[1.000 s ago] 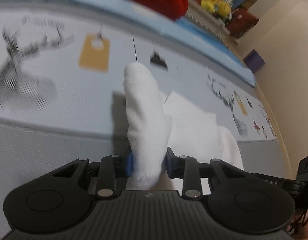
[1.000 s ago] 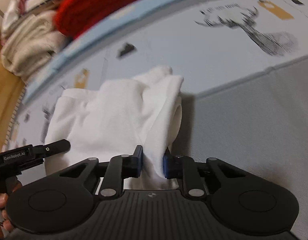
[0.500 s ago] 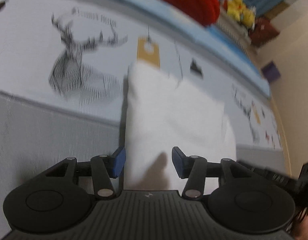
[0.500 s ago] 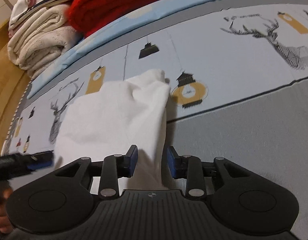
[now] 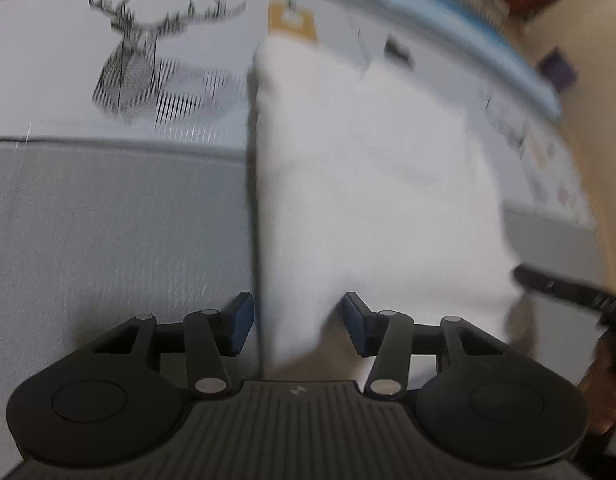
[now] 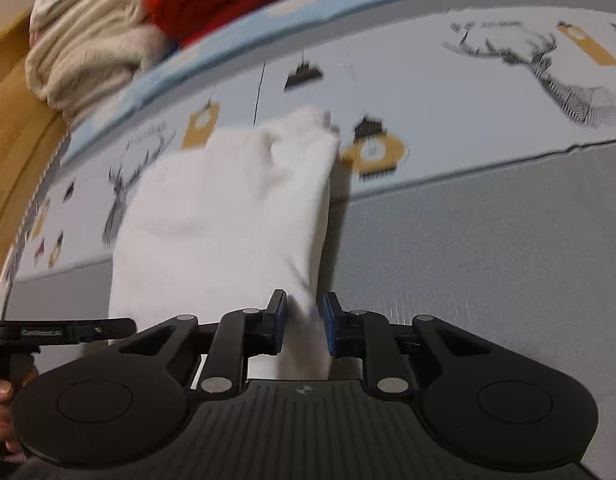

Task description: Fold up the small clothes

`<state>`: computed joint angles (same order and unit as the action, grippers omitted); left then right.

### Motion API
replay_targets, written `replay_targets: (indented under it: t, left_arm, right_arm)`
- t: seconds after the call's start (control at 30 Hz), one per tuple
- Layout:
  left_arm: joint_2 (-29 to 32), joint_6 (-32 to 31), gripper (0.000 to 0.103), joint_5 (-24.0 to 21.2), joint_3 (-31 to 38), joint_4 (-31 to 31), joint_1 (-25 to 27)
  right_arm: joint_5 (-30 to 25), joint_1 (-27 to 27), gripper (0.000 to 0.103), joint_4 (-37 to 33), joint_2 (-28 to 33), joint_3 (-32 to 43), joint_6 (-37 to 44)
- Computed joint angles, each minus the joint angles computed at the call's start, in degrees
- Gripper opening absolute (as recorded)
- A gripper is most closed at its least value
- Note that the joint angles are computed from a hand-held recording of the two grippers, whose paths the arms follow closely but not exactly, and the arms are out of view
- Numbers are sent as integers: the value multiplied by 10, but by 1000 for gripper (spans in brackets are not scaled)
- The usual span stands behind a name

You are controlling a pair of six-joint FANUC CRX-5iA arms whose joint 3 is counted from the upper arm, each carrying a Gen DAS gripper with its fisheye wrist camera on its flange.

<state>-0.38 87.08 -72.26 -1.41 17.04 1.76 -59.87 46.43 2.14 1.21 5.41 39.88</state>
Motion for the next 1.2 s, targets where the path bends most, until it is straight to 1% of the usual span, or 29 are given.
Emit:
replay_targets:
  t: [0.07, 0.13, 0.17, 0.2, 0.23, 0.27, 0.33, 0.37, 0.43, 0.47, 0.5, 0.53, 0.6, 0.67, 0.73, 0.8, 0.83, 0.87, 0.93, 0.97, 1.0, 1.07, 1.13, 1.2]
  left_arm:
    - [-5, -6, 55, -11, 8, -32, -13]
    - [-12, -4, 55, -20, 16, -55, -23]
    - [-17, -2, 56, -25, 22, -72, -30]
    - [-24, -1, 56, -27, 28, -94, -38]
    - [-34, 0, 60, -27, 36, -125, -52]
    - [-46, 0, 63, -24, 41, -157, -67]
    - [-74, 0, 84, -19, 46, -212, -94]
    - [-90, 5, 87, -14, 47, -234, -106]
    - [-119, 28, 91, 0, 50, -271, -126]
    - [-135, 48, 93, 7, 50, -287, -137]
    - [-153, 75, 100, 15, 49, -302, -147]
    - [-165, 100, 103, 20, 51, -316, -159]
    - [-194, 145, 103, 21, 54, -345, -189]
    - [-208, 180, 103, 12, 66, -376, -229]
    - [-231, 201, 103, 9, 62, -398, -265]
    - [-253, 217, 103, 1, 56, -420, -305]
    - [-262, 238, 103, -7, 53, -444, -336]
    - [-267, 265, 103, -15, 50, -471, -368]
    - [-276, 337, 103, -36, 38, -537, -441]
    - [-281, 359, 103, -38, 26, -548, -459]
    - [-283, 363, 103, -35, 13, -535, -458]
    - [-276, 321, 103, -37, 4, -474, -414]
    - [-272, 328, 103, -22, 2, -488, -419]
    - [-270, 315, 103, -7, -4, -480, -403]
  right_arm:
    - [-52, 4, 25, 0, 16, 20, 15]
    - [-110, 13, 35, 18, 31, 32, 14]
    - [-120, 19, 43, 34, 29, 28, 0]
    - [-118, 24, 41, 48, 22, 20, -20]
    - [-119, 33, 38, 75, 13, 11, -46]
    - [-122, 46, 38, 111, 5, 0, -71]
    - [-121, 76, 39, 193, -20, -31, -120]
    - [-114, 86, 39, 222, -34, -45, -135]
    - [-95, 115, 39, 306, -68, -77, -174]
    - [-90, 127, 41, 340, -81, -91, -196]
    - [-86, 140, 41, 371, -96, -102, -222]
    - [-80, 155, 42, 397, -112, -113, -246]
    - [-81, 187, 44, 435, -137, -129, -278]
    - [-97, 228, 46, 469, -157, -143, -302]
    - [-120, 275, 47, 500, -177, -161, -331]
    - [-149, 317, 49, 526, -188, -176, -360]
    - [-163, 333, 49, 533, -191, -182, -372]
    - [-177, 348, 50, 539, -189, -183, -384]
    - [-196, 374, 50, 544, -193, -201, -411]
    - [-199, 381, 50, 537, -194, -210, -414]
    - [-204, 386, 50, 526, -192, -213, -413]
    - [-226, 384, 50, 489, -177, -199, -404]
    - [-220, 374, 50, 482, -177, -201, -408]
    - [-216, 362, 50, 483, -170, -201, -398]
